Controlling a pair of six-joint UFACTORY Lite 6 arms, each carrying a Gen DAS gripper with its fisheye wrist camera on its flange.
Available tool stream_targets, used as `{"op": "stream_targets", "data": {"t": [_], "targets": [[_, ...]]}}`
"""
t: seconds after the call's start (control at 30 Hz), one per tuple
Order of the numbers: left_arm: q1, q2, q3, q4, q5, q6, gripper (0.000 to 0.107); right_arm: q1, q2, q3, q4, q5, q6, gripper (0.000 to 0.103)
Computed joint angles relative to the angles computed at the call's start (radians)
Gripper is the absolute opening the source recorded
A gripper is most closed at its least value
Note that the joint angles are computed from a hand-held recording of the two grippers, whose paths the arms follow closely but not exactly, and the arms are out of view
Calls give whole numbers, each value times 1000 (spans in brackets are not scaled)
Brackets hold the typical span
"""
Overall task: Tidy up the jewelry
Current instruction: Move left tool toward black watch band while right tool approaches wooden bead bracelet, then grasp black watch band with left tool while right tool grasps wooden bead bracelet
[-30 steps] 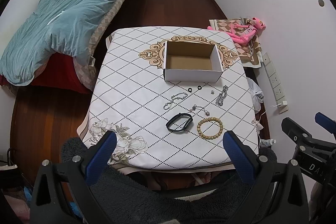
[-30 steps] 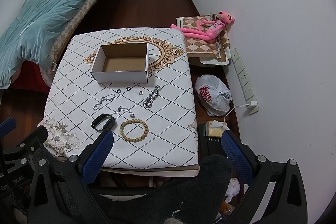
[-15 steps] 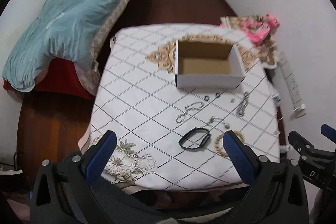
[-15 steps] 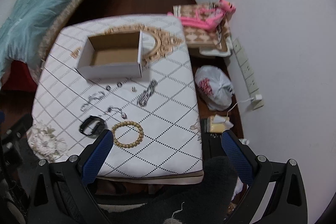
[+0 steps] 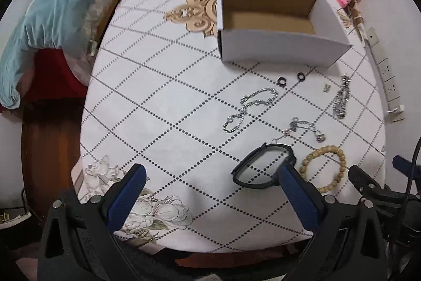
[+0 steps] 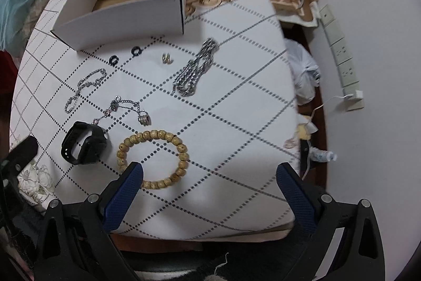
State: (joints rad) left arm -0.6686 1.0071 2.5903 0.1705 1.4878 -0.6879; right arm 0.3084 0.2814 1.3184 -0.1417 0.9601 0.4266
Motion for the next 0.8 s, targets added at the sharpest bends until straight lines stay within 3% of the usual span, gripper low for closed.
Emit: {"op": "stream_targets", "data": {"t": [0.27, 0.47, 0.57, 0.6, 0.63, 0.67, 0.8], "targets": [[32, -167, -371, -24, -197, -44, 103, -34, 85, -20, 142, -93, -61, 78], [55, -252, -550, -76, -287, -49, 103, 28, 109, -5, 86, -118, 6, 61], [73, -286, -629, -131, -353, -33, 103, 56, 90, -13, 33, -141, 55, 33], [74, -286, -641, -142, -369, -26, 102, 64, 84, -6, 33, -128, 64, 17], [76, -286, -647, -155, -382, -18, 98, 58, 80, -4, 46, -127, 53, 9], [79, -282, -649, -170, -393, -5, 92, 46, 76, -2, 64, -125, 43, 9], [66, -229, -594, -180, -401, 20, 90, -2, 5, -68, 75, -120, 32, 9]]}}
